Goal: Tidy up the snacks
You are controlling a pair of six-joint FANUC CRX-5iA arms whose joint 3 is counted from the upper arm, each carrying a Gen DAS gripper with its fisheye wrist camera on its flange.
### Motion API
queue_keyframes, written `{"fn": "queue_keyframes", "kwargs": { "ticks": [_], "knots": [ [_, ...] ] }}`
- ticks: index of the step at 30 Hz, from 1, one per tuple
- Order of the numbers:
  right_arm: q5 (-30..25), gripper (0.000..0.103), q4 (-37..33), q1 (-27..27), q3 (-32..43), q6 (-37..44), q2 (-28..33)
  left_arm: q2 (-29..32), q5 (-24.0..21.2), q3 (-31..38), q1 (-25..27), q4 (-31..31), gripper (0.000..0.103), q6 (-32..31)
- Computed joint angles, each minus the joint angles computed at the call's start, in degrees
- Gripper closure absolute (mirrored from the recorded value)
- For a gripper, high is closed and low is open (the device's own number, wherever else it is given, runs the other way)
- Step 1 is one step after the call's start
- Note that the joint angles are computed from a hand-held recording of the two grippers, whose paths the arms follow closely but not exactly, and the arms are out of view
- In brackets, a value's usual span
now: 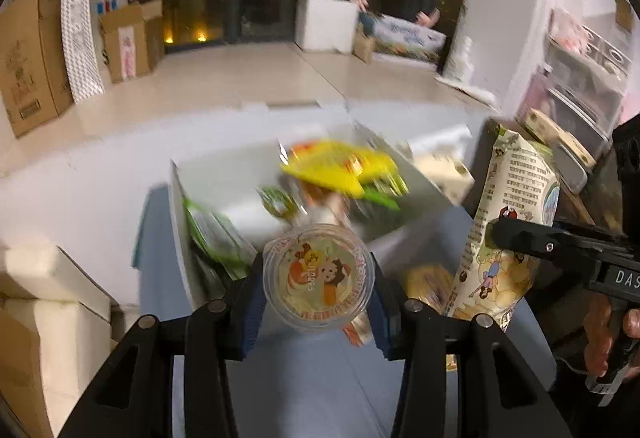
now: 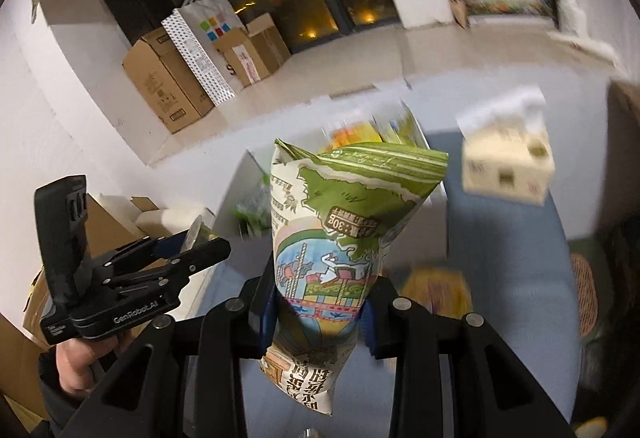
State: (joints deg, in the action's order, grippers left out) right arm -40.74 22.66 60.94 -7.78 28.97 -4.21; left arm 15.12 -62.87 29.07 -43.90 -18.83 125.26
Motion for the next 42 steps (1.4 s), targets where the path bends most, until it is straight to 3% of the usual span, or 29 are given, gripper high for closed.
{"fn": "queue_keyframes", "kwargs": {
  "ticks": [5,11,13,14,15,16,17,20,26,33,42],
  "knots": [
    [-3.8,0.067,-4.7,-3.6,13.3,9.1,7.8,3.0,-1.8,5.3,3.9,0.8,0.054,-1.8],
    [-12.9,0.067,-9.3,-7.6,31.9,18.5,19.8,8.0,-4.9,11.9,6.6,1.4,0.052,-4.5],
    [-15.9,0.064,-12.0,-8.8,38.0,21.7,23.6,9.6,-6.9,14.0,7.1,1.4,0.028,-4.7],
    [-19.2,0.06,-14.3,-9.6,42.7,24.6,26.5,10.0,-7.2,14.3,7.2,1.3,0.003,-4.3],
    [-22.3,0.052,-15.8,-10.0,46.9,26.5,29.1,9.9,-6.9,13.9,7.4,1.2,0.0,-3.9],
    [-23.7,0.02,-15.6,-10.0,48.7,27.0,30.4,9.8,-6.5,13.4,7.5,0.9,0.0,-3.7],
    [-23.8,0.0,-13.9,-9.5,49.1,27.0,31.2,9.8,-6.3,12.9,7.5,0.9,0.0,-3.5],
    [-19.7,0.0,-9.2,-8.2,44.6,25.5,29.8,9.3,-5.5,10.8,7.8,2.1,0.0,-3.9],
    [-16.4,0.0,-10.5,-8.1,37.6,22.5,25.0,5.6,-2.7,4.8,6.6,2.1,0.0,-2.0],
    [-5.3,0.0,-4.2,-4.0,13.9,11.5,9.4,0.8,-0.1,-2.2,1.2,0.8,0.0,-0.6],
    [-1.3,0.0,5.1,3.8,-10.9,-5.7,-5.9,-1.3,2.1,-9.8,-7.9,-0.9,0.0,5.3]
  ]
}}
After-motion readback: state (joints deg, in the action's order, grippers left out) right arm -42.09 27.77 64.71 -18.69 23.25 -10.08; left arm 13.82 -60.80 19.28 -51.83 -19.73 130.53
